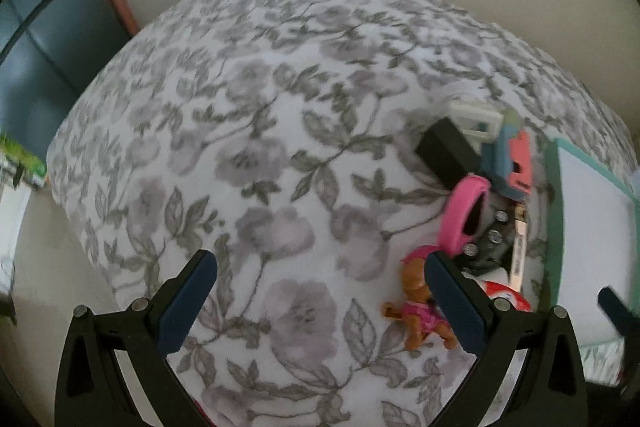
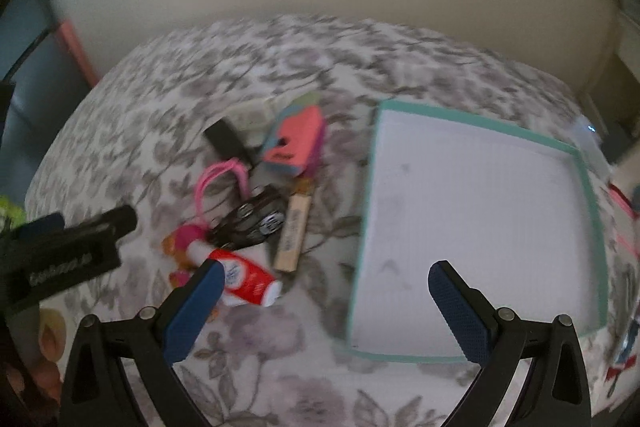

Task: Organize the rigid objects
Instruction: 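Reach the right tool to the red-and-white bottle while the left tool approaches the toy dog, then close the right tool on the red bottle while the left tool grasps the pink toy dog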

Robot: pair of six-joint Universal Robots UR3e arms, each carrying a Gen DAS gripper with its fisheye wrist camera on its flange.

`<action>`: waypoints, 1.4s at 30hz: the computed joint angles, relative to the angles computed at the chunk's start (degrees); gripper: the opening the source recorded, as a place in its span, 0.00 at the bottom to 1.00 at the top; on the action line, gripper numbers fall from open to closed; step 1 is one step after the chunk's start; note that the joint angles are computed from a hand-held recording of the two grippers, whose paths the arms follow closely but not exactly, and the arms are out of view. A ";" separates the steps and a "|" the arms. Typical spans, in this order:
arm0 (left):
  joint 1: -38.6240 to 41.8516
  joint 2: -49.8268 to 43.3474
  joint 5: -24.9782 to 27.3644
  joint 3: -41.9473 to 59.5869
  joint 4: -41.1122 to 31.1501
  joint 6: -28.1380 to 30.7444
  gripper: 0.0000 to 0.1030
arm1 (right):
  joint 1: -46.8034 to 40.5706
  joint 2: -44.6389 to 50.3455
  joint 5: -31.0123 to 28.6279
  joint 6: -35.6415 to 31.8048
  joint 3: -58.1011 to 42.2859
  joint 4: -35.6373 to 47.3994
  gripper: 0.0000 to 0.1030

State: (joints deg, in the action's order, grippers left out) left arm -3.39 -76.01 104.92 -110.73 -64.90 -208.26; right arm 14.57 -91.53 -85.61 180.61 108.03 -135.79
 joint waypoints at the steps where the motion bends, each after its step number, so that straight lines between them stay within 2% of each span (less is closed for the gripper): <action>1: 0.79 0.47 -0.53 -0.80 0.06 -0.32 1.00 | 0.57 0.86 0.18 -0.36 -0.58 0.49 1.00; 9: 6.24 2.80 -5.76 -5.72 1.37 0.56 1.00 | 4.83 8.38 1.02 -2.40 -5.35 1.85 1.00; 20: 7.51 1.67 -9.26 -6.78 2.42 2.76 1.00 | 5.63 13.32 3.05 -1.60 -9.84 4.56 0.64; 22: 7.36 1.45 -9.68 -6.69 2.61 3.05 1.00 | 5.20 12.80 3.99 -1.87 -9.54 4.58 0.54; 26: 7.26 1.59 -10.29 -6.90 2.82 3.19 1.00 | 5.17 12.36 4.59 -2.44 -9.83 5.71 0.47; 33: 5.63 0.36 -11.41 -6.10 3.93 4.29 1.00 | 2.38 9.97 7.26 -2.70 -7.84 7.58 0.44; 35: 5.27 -0.05 -11.68 -5.90 4.04 4.54 1.00 | 1.16 9.21 8.52 -2.37 -7.24 8.27 0.40; 37: 4.63 -0.76 -11.78 -5.47 4.09 4.49 1.00 | -0.10 8.20 9.76 -2.42 -6.41 8.75 0.32; 42: 3.42 -2.02 -12.13 -5.03 4.22 5.05 1.00 | -2.27 6.45 11.15 -2.93 -5.24 10.80 0.28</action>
